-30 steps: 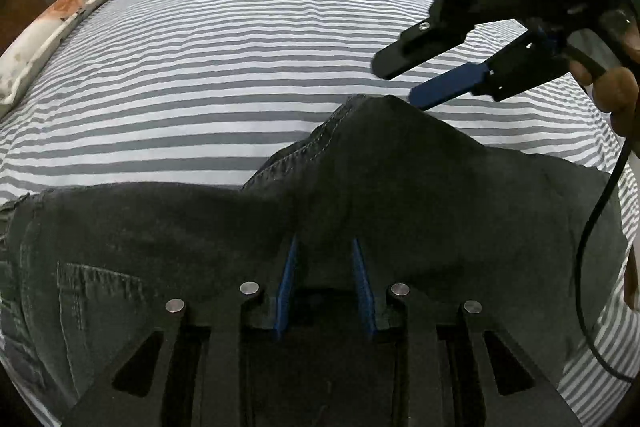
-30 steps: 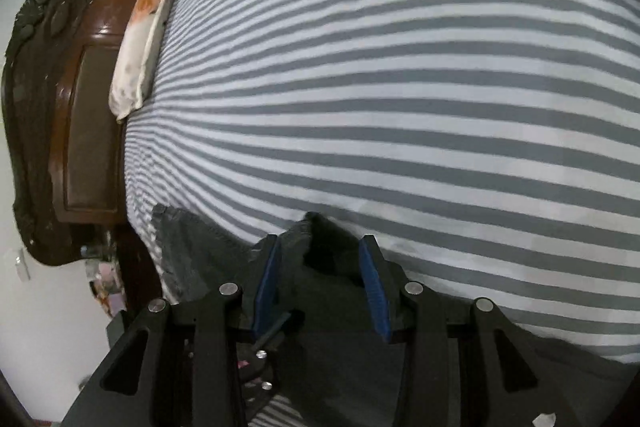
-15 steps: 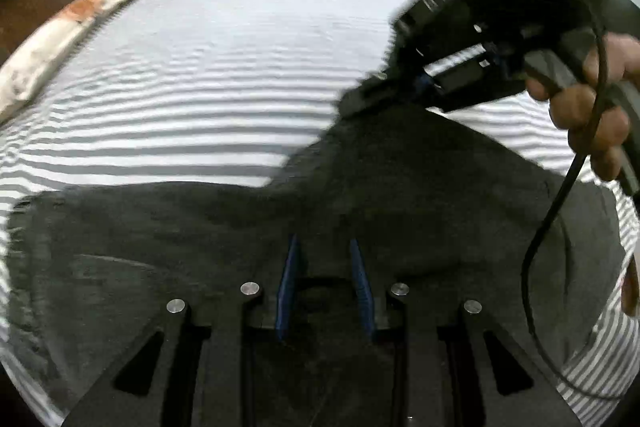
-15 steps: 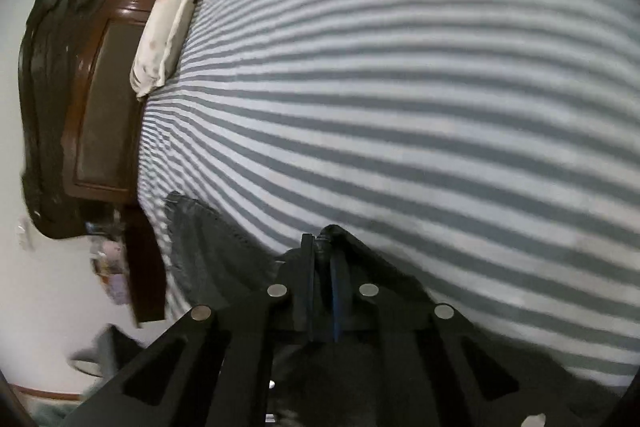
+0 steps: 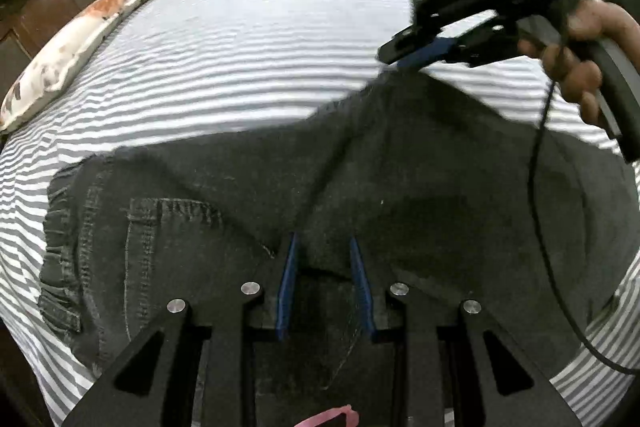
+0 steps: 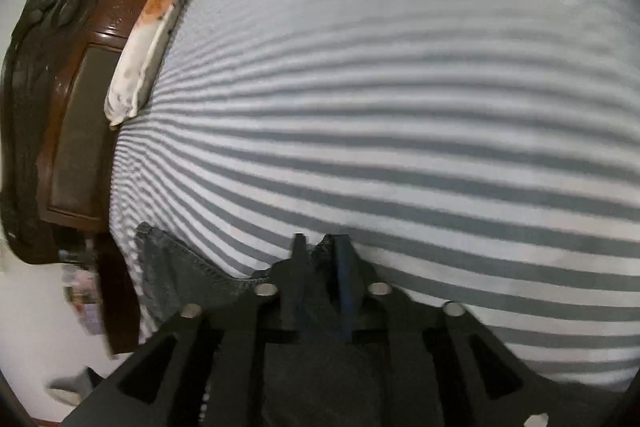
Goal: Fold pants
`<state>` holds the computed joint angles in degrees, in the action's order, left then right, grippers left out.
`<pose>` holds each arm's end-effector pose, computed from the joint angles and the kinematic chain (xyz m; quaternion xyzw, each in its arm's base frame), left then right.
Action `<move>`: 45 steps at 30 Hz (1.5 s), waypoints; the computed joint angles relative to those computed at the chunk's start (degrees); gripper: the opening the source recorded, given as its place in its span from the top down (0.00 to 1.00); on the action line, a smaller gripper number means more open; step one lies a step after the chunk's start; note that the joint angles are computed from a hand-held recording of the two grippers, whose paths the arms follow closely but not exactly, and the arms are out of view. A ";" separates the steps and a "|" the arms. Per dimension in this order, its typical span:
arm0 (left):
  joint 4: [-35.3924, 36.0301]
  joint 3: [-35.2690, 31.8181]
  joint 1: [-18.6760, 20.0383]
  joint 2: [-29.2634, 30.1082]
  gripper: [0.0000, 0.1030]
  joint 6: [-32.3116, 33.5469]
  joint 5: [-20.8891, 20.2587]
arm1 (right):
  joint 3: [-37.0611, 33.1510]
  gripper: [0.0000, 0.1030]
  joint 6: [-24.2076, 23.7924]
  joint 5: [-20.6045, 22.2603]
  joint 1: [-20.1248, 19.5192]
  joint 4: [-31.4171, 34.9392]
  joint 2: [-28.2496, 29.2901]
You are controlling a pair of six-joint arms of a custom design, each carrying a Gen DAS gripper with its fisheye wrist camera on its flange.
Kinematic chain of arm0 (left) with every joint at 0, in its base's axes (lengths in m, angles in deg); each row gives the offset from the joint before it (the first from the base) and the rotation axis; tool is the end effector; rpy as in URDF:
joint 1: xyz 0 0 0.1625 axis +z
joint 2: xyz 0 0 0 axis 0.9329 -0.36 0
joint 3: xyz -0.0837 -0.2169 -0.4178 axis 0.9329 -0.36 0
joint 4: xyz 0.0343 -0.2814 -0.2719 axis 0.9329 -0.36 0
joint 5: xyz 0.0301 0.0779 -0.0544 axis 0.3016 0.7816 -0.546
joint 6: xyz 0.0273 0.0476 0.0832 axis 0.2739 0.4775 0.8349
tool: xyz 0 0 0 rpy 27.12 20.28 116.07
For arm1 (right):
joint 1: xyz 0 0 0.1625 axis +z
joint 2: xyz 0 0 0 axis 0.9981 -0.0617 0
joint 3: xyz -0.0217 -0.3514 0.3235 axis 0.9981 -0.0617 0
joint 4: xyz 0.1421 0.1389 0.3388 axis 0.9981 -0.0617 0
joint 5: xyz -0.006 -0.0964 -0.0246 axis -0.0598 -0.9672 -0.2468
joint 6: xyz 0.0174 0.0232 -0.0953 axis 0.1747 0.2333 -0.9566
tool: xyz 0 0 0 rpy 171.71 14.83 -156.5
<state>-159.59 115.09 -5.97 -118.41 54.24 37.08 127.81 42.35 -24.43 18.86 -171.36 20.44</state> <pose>-0.1127 -0.6597 0.2649 0.2304 0.8971 -0.1871 0.3273 0.3305 -0.8009 0.0525 0.0092 -0.9883 0.1063 0.1093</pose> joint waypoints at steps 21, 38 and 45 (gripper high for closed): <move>-1.76 4.99 -2.65 0.45 0.70 4.01 5.89 | 25.08 0.76 5.12 -2.33 1.48 -25.62 -10.12; -2.65 11.70 -13.18 -0.92 0.65 6.02 2.21 | 84.80 0.74 23.19 -14.21 -8.85 -66.30 -49.60; 0.51 11.41 -15.08 2.33 0.65 4.19 -0.20 | 93.46 0.74 22.16 -3.25 -18.00 -83.40 -49.46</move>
<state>-159.08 126.51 -21.05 -116.08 58.43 36.87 221.27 64.51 -27.68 0.86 -254.76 -29.02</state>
